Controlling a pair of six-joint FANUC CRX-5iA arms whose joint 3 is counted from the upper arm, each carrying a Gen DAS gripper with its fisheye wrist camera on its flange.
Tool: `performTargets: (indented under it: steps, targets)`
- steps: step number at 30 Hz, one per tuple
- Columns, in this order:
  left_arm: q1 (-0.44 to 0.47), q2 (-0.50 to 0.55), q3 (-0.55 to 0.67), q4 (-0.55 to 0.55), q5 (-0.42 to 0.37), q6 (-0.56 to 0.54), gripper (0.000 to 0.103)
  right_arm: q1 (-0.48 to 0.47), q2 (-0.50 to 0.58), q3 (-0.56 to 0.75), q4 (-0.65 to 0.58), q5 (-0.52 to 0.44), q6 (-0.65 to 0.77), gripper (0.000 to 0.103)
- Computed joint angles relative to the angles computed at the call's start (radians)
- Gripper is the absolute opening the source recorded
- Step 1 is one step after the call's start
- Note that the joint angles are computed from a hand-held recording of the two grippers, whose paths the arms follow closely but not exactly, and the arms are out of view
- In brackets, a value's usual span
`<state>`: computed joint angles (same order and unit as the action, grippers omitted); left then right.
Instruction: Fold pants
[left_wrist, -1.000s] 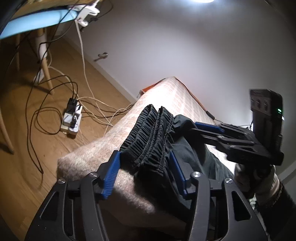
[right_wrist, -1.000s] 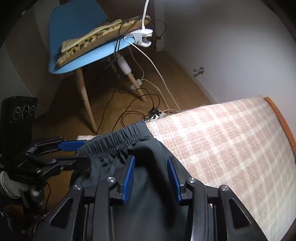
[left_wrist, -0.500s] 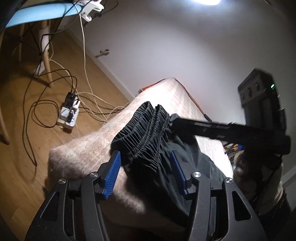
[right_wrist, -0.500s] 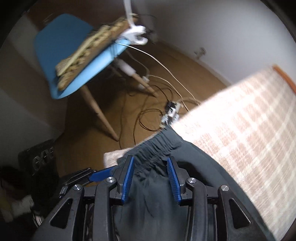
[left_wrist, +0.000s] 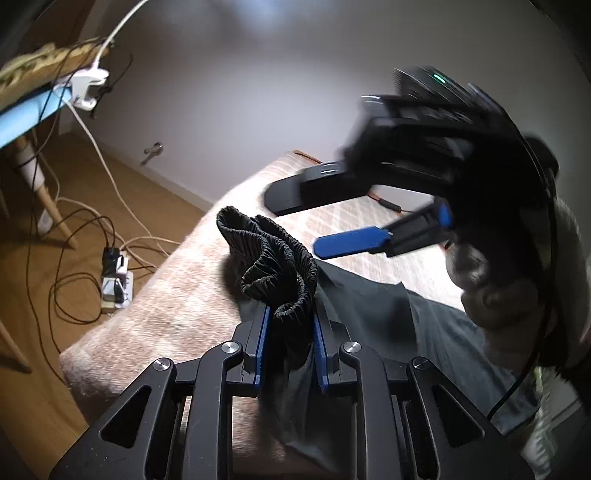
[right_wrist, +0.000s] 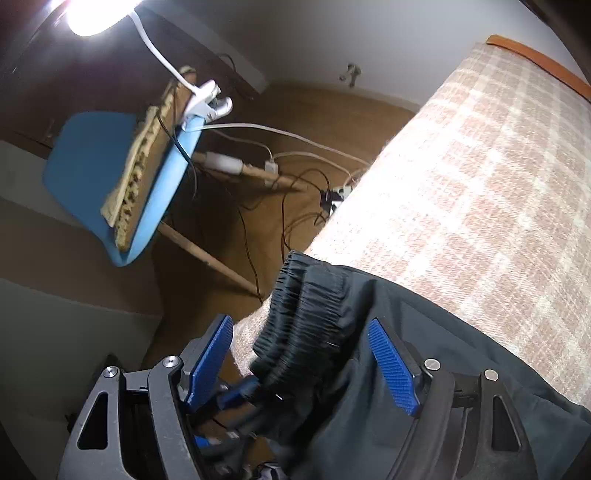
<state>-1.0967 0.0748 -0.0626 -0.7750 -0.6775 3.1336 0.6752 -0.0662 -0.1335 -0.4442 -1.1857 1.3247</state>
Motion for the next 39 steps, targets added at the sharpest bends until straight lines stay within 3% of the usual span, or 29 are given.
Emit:
performTargets:
  steps: [4,7,8,9,11,12,15,21,26,30,33,35,39]
  targets:
    - [-0.015,0.006,0.013,-0.012,-0.028,-0.013,0.019,0.009,0.062,0.045,-0.014,-0.076,-0.04,0.075]
    - [-0.02,0.02,0.033,0.01,-0.034,-0.09,0.019,0.033,0.078,0.049,0.007,-0.076,-0.064,0.074]
    - [-0.015,0.019,0.03,0.029,-0.017,-0.119,0.019,0.043,0.083,0.047,0.022,-0.071,-0.075,0.067]
    - [-0.007,0.017,0.023,0.052,0.005,-0.151,0.019,0.045,0.088,0.047,0.025,-0.074,-0.079,0.05]
    - [-0.006,0.023,0.033,0.081,0.004,-0.207,0.019,0.055,0.086,0.031,0.046,-0.066,-0.09,0.029]
    - [-0.009,0.021,0.035,0.085,0.001,-0.219,0.02,0.06,0.069,0.011,0.061,-0.045,-0.088,0.023]
    - [-0.013,-0.015,0.008,0.089,0.014,-0.202,0.023,0.003,0.008,-0.031,0.001,-0.017,-0.058,0.018]
    - [-0.039,-0.099,-0.026,0.062,0.006,-0.152,0.024,-0.163,-0.174,-0.127,-0.142,0.001,0.007,0.016]
    - [-0.023,-0.102,0.002,0.131,0.036,-0.228,0.024,-0.313,-0.365,-0.217,-0.172,-0.045,0.053,0.016]
    - [-0.012,-0.049,0.05,0.245,0.088,-0.374,0.024,-0.484,-0.498,-0.274,-0.184,-0.137,0.107,0.016]
    - [0.004,0.036,0.108,0.42,0.13,-0.563,0.024,-0.694,-0.546,-0.301,-0.225,-0.238,0.185,0.016]
    - [0.021,0.111,0.148,0.597,0.161,-0.768,0.024,-0.819,-0.551,-0.318,-0.236,-0.289,0.241,0.016]
    - [0.019,0.282,0.295,0.821,0.079,-1.022,0.024,-0.946,-0.533,-0.346,-0.237,-0.323,0.317,0.017]
